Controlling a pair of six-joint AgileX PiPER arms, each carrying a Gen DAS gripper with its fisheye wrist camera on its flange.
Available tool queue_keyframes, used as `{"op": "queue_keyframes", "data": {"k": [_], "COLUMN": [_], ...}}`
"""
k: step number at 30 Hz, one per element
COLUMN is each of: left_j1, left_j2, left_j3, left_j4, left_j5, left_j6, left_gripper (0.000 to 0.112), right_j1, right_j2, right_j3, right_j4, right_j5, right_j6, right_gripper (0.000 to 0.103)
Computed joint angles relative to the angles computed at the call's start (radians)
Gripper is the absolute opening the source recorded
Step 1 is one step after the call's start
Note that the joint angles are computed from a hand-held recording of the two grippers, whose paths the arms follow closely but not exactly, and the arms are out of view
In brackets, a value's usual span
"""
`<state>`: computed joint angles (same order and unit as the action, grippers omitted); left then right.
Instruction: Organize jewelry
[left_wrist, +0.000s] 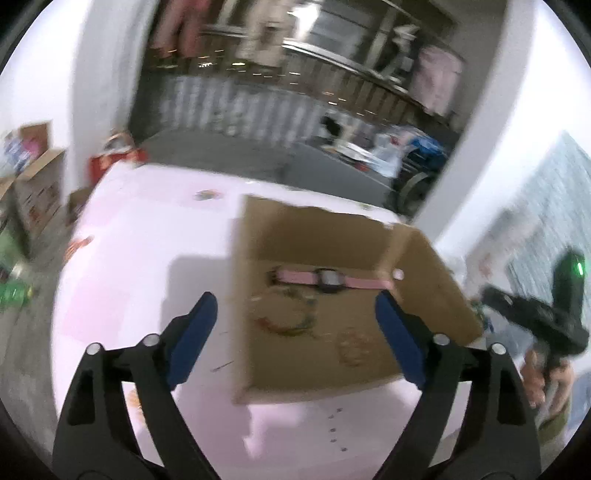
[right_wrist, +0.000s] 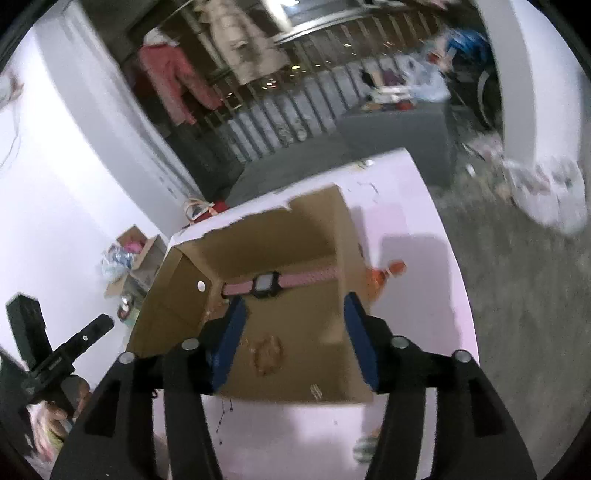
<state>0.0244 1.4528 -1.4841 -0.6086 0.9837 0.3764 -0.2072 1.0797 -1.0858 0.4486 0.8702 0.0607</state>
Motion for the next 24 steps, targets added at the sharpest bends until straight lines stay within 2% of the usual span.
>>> {"op": "queue_keyframes", "data": {"k": [2, 5, 8, 12, 16, 18, 20, 24], "left_j1": [0.045, 0.098, 0.13, 0.114, 0.065, 0.023, 0.0, 0.028], "left_j2": [0.021, 0.081, 0.124, 0.127, 0.116, 0.09, 0.083, 0.09], "left_j3": [0.002, 0.0, 0.018, 0.051, 0.074, 0.093, 0.094, 0.08], "left_j4": [-0.002, -0.02, -0.094, -0.149, -0.179, -0.115, -0.074, -0.087], "left_j5": [0.028, 0.083, 0.13, 0.146, 0.146, 0.083, 0.058, 0.077], "left_j6": [-0.035, -0.102, -0.104, -0.06, -0.016, -0.045, -0.061, -0.054], "left_gripper": [0.084, 0.084, 0.084, 0.084, 0.085, 0.085, 0.085, 0.085], "right_j1": [-0.08, -0.124, -0.071, 0.026, 0.049, 0.072, 0.081, 0.064], "right_j2": [-0.011, -0.001, 0.022, 0.013, 0.018, 0.013, 0.005, -0.013], "right_j3": [0.061, 0.119, 0.132, 0.111, 0.094, 0.094, 0.096, 0.108], "right_j4": [0.116, 0.202, 0.178, 0.035, 0.014, 0.001, -0.009, 0.027], "right_j5": [0.025, 0.046, 0.044, 0.013, 0.031, 0.034, 0.041, 0.07], "right_j6": [-0.077, -0.134, -0.108, 0.017, 0.049, 0.065, 0.08, 0.071], "right_gripper": [0.057, 0.058, 0.058, 0.062, 0.063, 0.063, 0.063, 0.063]}}
